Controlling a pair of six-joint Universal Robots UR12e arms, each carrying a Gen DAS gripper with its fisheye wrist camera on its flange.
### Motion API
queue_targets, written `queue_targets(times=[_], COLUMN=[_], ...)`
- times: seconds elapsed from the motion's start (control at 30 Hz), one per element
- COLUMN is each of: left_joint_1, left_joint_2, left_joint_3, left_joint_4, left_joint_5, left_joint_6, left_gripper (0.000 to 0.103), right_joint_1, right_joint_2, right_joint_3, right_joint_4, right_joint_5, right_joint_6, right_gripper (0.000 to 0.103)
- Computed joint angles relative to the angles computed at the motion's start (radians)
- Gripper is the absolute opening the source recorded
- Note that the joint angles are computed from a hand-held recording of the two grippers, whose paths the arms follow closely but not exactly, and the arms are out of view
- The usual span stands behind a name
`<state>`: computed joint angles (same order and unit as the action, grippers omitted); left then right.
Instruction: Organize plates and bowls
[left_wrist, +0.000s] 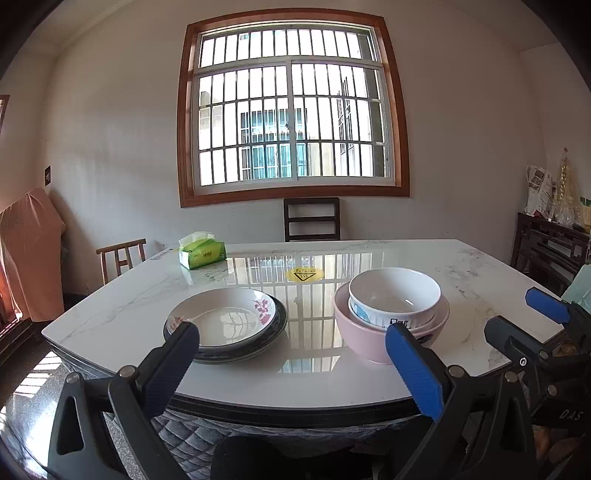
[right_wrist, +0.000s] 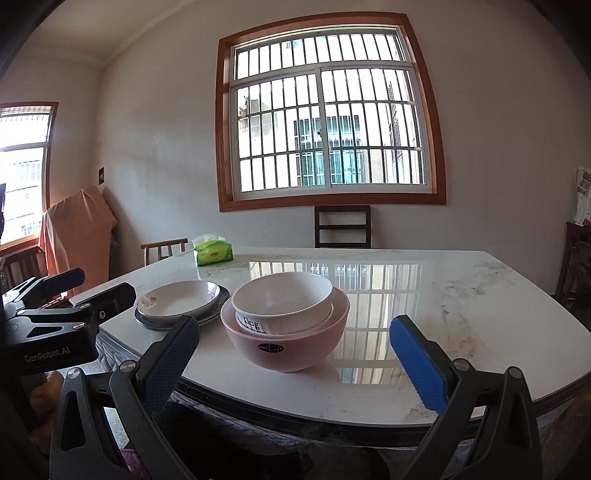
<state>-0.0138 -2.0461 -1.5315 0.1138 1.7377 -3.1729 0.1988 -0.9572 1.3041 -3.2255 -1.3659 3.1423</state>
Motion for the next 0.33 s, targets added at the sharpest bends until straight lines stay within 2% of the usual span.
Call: queue_targets(times=[0.23, 0.33], left_joint_1=[-0.008, -0.008], left_joint_2=[-0.006, -0.002], left_joint_3=[0.006, 0.008], left_joint_4=[-0.014, -0.048], left_joint_5=[0.02, 0.009], left_joint_6=[0.007, 0.008], left_gripper=[0.103, 0.103], right_joint_1=[-0.002, -0.003], right_joint_2=[-0.003, -0.002], right_joint_3=[0.002, 0.0], right_joint_4=[0.018, 0.026], right_joint_5=[0.001, -0.002], right_joint_6=[0.007, 0.009], right_gripper=[0.102, 0.102])
